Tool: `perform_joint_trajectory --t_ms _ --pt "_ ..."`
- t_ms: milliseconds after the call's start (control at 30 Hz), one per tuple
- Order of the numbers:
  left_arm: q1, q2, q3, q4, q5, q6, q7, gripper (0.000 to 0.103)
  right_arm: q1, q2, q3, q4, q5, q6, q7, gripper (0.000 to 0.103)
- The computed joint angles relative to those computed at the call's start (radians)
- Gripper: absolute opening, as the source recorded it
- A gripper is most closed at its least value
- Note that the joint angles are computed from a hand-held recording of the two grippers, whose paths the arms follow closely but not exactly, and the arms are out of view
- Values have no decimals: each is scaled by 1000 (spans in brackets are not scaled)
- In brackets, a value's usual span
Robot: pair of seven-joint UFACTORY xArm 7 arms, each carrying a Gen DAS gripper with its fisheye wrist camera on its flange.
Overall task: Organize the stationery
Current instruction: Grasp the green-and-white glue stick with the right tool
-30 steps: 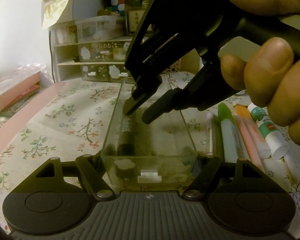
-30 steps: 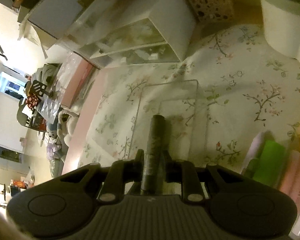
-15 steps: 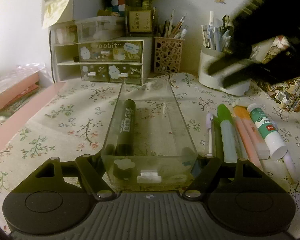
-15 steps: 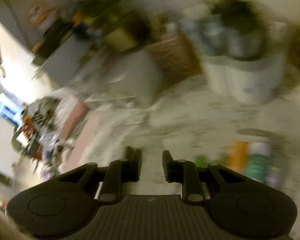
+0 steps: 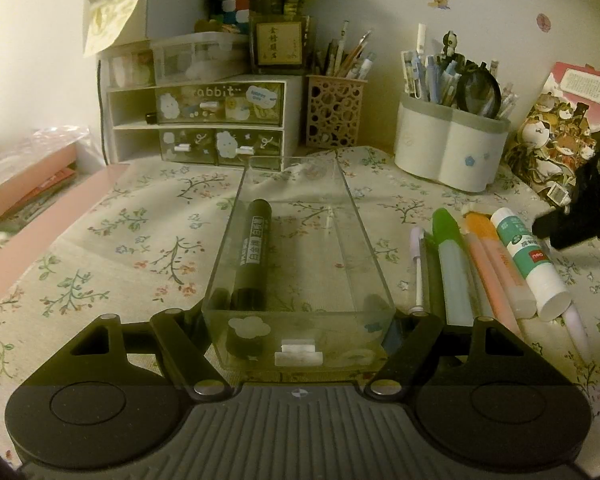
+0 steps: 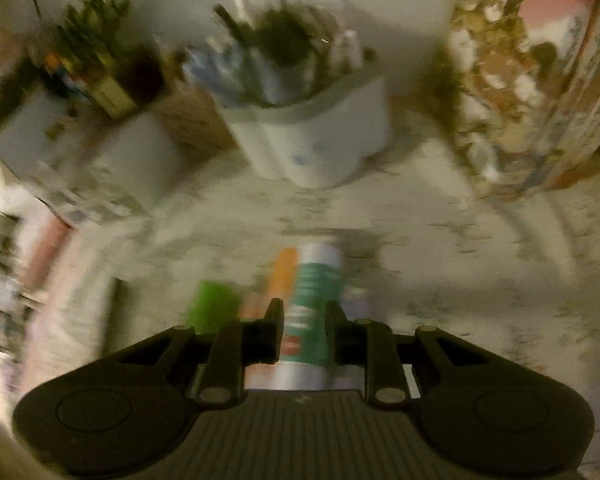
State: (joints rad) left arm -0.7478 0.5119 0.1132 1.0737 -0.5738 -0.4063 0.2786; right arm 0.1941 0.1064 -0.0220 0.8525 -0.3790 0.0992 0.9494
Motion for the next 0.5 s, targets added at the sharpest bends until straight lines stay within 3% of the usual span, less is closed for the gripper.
perform_joint_trajectory --t_ms 33,100,167,300,433,500 --pt "0 0 -1 0 0 0 0 74 -25 6 25 1 -3 11 -9 5" --pt "8 -2 -8 -5 7 -4 -3 74 -80 23 95 4 101 0 -114 7" --pt "7 -3 -7 -5 7 -2 0 74 -4 30 27 25 105 31 -130 8" --pt "-11 -1 9 -3 -8 3 15 74 19 63 13 88 67 107 -122 15" --pt "-5 -1 2 -4 -4 0 13 74 30 77 -5 79 55 58 -92 14" --pt "-5 -1 2 -4 -4 0 16 74 78 74 -54 84 -31 72 -7 11"
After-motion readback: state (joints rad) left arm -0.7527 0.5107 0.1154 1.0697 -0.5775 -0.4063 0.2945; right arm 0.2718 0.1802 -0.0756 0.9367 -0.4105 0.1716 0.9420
